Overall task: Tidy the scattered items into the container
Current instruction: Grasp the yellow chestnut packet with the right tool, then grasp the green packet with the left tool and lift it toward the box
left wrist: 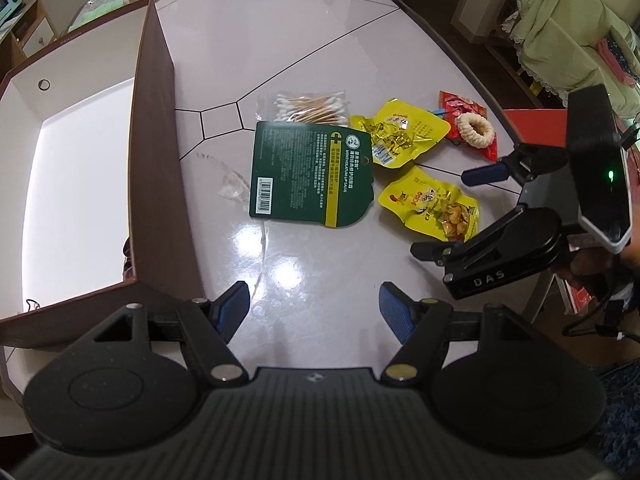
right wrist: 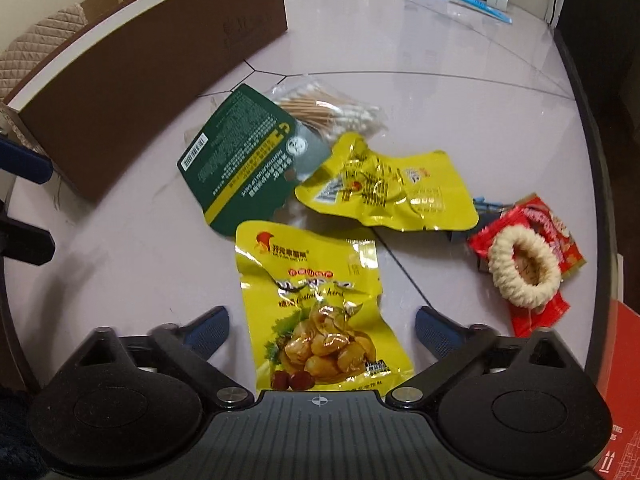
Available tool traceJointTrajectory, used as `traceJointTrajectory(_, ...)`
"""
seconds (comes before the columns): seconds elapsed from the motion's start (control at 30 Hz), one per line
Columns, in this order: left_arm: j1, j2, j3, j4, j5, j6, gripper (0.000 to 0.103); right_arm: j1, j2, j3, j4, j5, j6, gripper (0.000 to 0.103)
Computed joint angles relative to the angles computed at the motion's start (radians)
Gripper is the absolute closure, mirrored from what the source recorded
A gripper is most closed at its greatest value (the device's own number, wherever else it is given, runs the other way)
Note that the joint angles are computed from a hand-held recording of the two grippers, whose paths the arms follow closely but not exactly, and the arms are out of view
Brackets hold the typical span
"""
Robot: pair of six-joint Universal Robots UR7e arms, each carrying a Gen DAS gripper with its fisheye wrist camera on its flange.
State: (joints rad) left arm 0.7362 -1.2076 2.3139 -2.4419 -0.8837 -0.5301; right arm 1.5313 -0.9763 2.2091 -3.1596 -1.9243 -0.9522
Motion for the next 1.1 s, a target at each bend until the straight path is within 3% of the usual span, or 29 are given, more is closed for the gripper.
traceJointTrajectory(0.07,0.005,0.01,-0.006,-0.006,-0.001,0.004,0.035,-0.003,0.001,0.005,-0.017,0.001,-0.018,0.019)
traceJointTrajectory(0.1,0.008,0.015,-0.01,-0.011,-0.002,0.007,0.035,-0.003,0.0,0.007,-0.025,0.001,-0.031,0.03)
traceJointTrajectory(0.13,0.011,0.022,-0.013,-0.018,-0.002,0.011,0.035,-0.003,-0.001,0.009,-0.034,0.0,-0.044,0.034)
traceJointTrajectory(0.33,0.036,0.076,-0.035,-0.09,-0.008,0.063,0.035,-0.002,-0.036,0.033,-0.036,0.012,-0.075,0.045)
traceJointTrajectory(0.57,0.076,0.174,-0.074,-0.2,0.029,0.133,0.026,-0.018,-0.094,0.039,0.036,0.006,-0.003,0.045)
traceJointTrajectory(0.63,0.09,0.2,-0.087,-0.241,0.046,0.153,0.02,-0.026,-0.111,0.033,0.064,0.009,0.033,0.045)
traceJointTrajectory(0.8,0.14,0.265,-0.14,-0.337,0.05,0.215,0.017,-0.041,-0.131,0.024,0.088,0.012,0.068,0.045)
traceJointTrajectory(1.1,0.15,0.358,-0.197,-0.314,0.087,0.307,0.012,-0.055,-0.147,0.011,0.125,0.026,0.099,0.045)
